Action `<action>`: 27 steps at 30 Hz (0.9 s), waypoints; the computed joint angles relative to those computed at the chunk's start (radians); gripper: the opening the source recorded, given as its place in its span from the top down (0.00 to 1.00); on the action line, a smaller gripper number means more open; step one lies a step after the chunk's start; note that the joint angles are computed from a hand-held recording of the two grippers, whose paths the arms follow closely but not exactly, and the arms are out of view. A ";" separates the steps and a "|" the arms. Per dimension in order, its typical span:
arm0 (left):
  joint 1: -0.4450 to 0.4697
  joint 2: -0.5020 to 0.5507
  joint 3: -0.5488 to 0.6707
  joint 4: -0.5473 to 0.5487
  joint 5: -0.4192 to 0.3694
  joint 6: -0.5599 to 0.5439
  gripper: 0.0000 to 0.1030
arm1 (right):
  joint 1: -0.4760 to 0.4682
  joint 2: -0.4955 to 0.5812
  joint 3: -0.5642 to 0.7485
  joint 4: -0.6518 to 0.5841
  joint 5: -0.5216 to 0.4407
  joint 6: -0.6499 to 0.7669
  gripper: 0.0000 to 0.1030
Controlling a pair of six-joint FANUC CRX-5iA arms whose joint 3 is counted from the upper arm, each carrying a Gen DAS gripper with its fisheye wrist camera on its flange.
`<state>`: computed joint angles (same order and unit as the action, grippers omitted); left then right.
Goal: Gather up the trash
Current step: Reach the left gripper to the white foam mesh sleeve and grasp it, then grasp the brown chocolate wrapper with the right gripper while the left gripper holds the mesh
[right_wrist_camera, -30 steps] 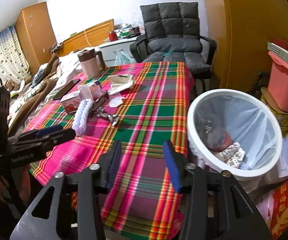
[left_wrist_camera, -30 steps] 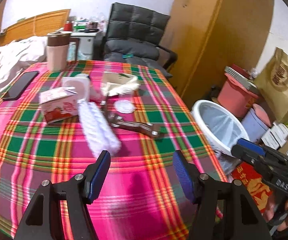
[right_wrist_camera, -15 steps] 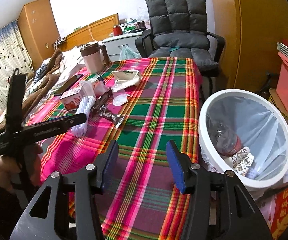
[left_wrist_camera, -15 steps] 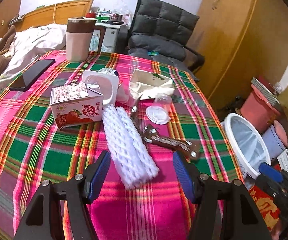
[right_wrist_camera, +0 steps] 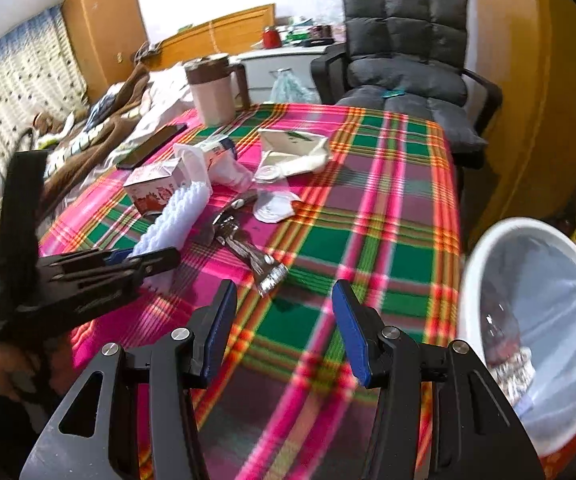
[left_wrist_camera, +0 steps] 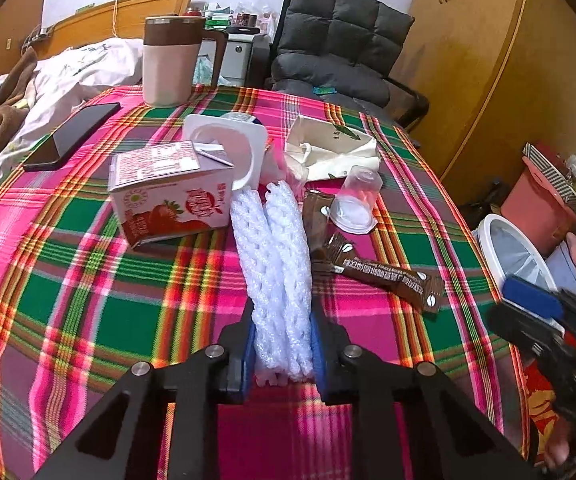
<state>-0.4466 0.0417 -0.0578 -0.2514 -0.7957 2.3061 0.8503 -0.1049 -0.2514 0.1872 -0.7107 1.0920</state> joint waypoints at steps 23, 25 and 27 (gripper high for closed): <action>0.021 -0.065 -0.072 0.027 0.007 -0.028 0.78 | 0.023 0.121 0.111 0.010 -0.103 0.128 0.76; 0.016 -0.066 -0.070 0.023 0.000 -0.023 0.78 | 0.025 0.109 0.097 0.020 -0.092 0.111 0.76; 0.009 -0.067 -0.068 0.017 -0.007 -0.017 0.78 | 0.029 0.093 0.081 0.035 -0.083 0.092 0.77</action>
<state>-0.4373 -0.0254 -0.1257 -0.2343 -0.8029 2.2895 0.8794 -0.0114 -0.1703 0.2218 -0.7935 1.1838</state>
